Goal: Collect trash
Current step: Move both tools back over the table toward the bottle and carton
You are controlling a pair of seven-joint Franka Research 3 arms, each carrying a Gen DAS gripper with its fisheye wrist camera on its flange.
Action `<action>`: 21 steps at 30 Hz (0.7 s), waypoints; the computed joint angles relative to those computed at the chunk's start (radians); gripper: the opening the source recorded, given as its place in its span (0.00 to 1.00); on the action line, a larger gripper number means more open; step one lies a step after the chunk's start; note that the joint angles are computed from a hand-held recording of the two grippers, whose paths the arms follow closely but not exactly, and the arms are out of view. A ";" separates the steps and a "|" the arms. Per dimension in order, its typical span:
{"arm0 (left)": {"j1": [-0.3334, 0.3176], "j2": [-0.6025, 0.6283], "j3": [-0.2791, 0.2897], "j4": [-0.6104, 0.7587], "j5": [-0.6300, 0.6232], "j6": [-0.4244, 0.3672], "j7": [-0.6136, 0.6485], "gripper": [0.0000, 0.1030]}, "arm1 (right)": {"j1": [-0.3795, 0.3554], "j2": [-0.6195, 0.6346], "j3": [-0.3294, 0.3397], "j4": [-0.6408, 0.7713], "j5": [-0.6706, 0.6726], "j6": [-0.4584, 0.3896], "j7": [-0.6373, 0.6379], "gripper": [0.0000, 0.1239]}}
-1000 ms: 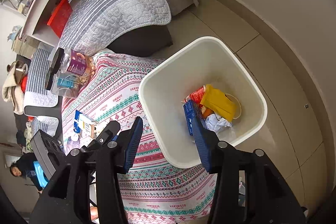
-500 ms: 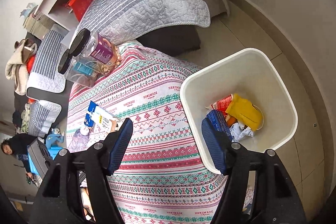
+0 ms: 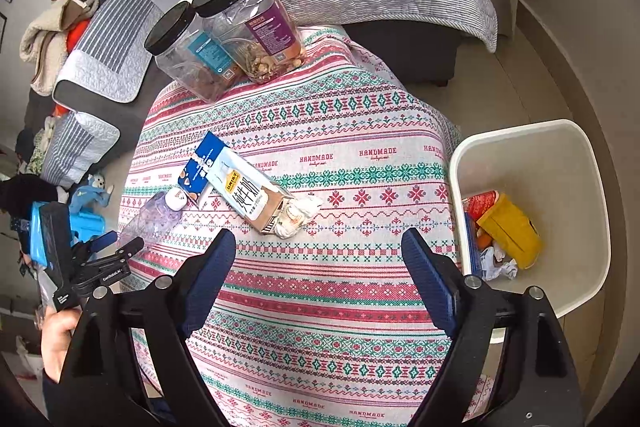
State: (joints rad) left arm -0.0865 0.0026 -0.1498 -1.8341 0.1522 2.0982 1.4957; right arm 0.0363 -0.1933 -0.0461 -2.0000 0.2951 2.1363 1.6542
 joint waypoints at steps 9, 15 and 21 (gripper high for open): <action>-0.026 0.053 -0.018 -0.009 0.172 0.023 0.171 0.73 | 0.046 0.073 0.033 0.043 -0.060 -0.057 -0.054 0.71; -0.039 0.093 -0.017 -0.015 0.238 0.047 0.157 0.78 | 0.060 0.132 0.037 0.076 -0.097 -0.066 -0.098 0.71; -0.026 0.129 -0.011 0.033 0.173 0.050 0.160 0.77 | 0.097 0.198 0.057 0.100 -0.177 -0.047 -0.153 0.71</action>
State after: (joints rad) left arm -0.1126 0.1320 -0.1607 -1.8009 0.3257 2.1483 1.6558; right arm 0.1331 0.0051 0.0108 -1.8997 0.1176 2.0897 1.5008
